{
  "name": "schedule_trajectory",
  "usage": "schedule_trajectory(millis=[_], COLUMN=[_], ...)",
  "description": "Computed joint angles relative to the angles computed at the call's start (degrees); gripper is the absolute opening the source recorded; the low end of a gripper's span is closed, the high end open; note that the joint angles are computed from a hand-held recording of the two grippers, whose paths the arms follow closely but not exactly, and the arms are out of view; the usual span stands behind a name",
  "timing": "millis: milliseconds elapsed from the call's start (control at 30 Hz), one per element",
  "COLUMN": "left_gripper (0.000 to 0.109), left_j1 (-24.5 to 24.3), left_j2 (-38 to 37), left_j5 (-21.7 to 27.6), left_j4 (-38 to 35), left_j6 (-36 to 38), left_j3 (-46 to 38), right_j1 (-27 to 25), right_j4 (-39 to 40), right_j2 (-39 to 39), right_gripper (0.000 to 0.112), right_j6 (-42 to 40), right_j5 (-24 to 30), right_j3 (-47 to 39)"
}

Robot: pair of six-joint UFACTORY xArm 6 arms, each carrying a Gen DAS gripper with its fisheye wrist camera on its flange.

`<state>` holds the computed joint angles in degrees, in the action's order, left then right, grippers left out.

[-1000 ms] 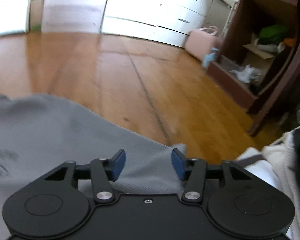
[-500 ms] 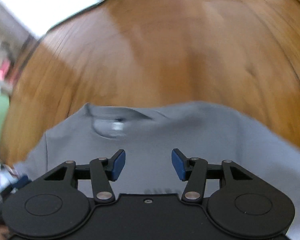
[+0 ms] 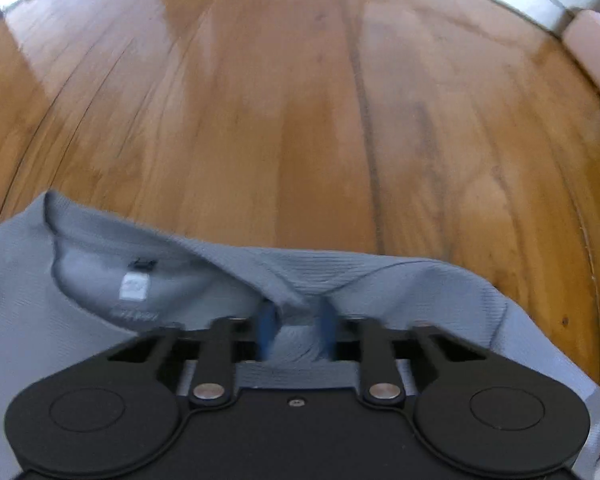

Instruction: Fold clothes

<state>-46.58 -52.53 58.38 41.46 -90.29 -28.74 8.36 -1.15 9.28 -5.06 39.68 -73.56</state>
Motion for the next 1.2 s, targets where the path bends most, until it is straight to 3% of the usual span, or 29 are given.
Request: schedule_trajectory(millis=[100,167,267,333,367,400,500,567,667,867,1033,1200], left_gripper=[0.052,0.052,0.052,0.052,0.052,0.052,0.053,0.054,0.054,0.054,0.054,0.064], left_j1=[0.6,0.8,0.2,0.3,0.4,0.4,0.2,0.1,-0.2,-2.0,-6.2,-12.4], left_j2=[-1.0,-1.2,-0.3,-0.6,-0.7,-0.8,-0.9,-0.6,-0.3,3.6,10.1,7.0], left_j5=[-1.8,-2.5,-0.8,-0.6,-0.6,-0.4,0.0,0.2,0.8,1.4,6.9,11.4], left_j4=[0.1,0.1,-0.1,-0.6,-0.8,-0.9,-1.0,-1.2,-1.0,-2.4,-4.9,-6.6], left_j6=[-1.4,-1.5,-1.2,-1.5,-1.7,-1.7,-1.7,-1.6,-1.1,1.9,5.4,1.8], left_j3=[1.1,1.5,0.9,1.2,1.3,1.4,1.3,1.0,0.1,-4.2,-11.2,-13.3], right_j1=[-0.9,-1.2,-2.0,-2.6,-3.2,-4.2,-6.3,-7.8,-10.0,-17.7,-27.6,-39.7], right_j4=[-0.5,3.4,14.8,23.0,27.3,29.9,35.6,35.5,38.5,44.9,41.5,40.3], right_j2=[-1.1,-1.2,0.7,1.5,2.1,3.4,1.8,0.8,-5.4,-18.3,-28.0,-38.4], right_gripper=[0.005,0.005,0.006,0.021,0.035,0.058,0.057,0.057,0.057,0.057,0.057,0.057], right_j6=[2.1,-0.2,-6.2,-11.7,-15.3,-16.8,-18.5,-20.3,-24.7,-27.4,-27.4,-36.4], right_j5=[-10.7,-15.0,-13.4,-13.5,-11.2,-7.4,-6.4,-1.7,-2.2,2.2,12.8,25.9], right_j3=[4.4,4.7,-0.1,-2.3,-4.4,-7.2,-6.0,-5.7,2.7,16.4,23.1,28.9])
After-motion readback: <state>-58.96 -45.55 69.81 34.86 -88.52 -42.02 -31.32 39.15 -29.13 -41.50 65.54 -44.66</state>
